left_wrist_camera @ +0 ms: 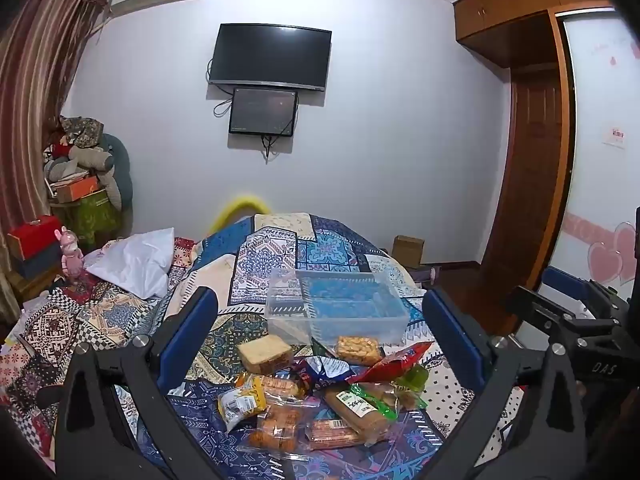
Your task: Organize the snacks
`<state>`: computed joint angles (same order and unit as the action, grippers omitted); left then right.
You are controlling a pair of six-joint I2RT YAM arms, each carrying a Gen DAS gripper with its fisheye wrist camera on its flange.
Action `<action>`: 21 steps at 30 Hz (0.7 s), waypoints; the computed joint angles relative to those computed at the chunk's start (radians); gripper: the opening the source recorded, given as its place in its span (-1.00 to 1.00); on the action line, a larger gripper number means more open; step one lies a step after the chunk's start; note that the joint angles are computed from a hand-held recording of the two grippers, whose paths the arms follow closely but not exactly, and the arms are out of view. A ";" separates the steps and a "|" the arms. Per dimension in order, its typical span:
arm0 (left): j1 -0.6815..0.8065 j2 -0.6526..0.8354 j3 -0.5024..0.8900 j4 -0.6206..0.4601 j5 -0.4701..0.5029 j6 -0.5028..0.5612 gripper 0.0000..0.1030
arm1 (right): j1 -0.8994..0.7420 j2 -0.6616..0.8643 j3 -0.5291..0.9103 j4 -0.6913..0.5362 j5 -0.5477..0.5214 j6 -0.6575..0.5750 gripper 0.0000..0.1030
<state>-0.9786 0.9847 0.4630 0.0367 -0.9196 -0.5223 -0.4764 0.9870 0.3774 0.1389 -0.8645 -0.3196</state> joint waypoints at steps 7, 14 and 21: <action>0.025 0.012 0.004 -0.004 0.018 0.011 1.00 | -0.001 0.002 0.001 -0.005 -0.001 -0.004 1.00; 0.003 0.033 -0.014 0.041 -0.008 0.021 1.00 | 0.012 -0.006 0.000 -0.013 -0.002 0.006 1.00; 0.003 0.026 -0.016 0.034 -0.008 0.019 1.00 | 0.001 0.002 0.007 -0.019 -0.019 0.004 1.00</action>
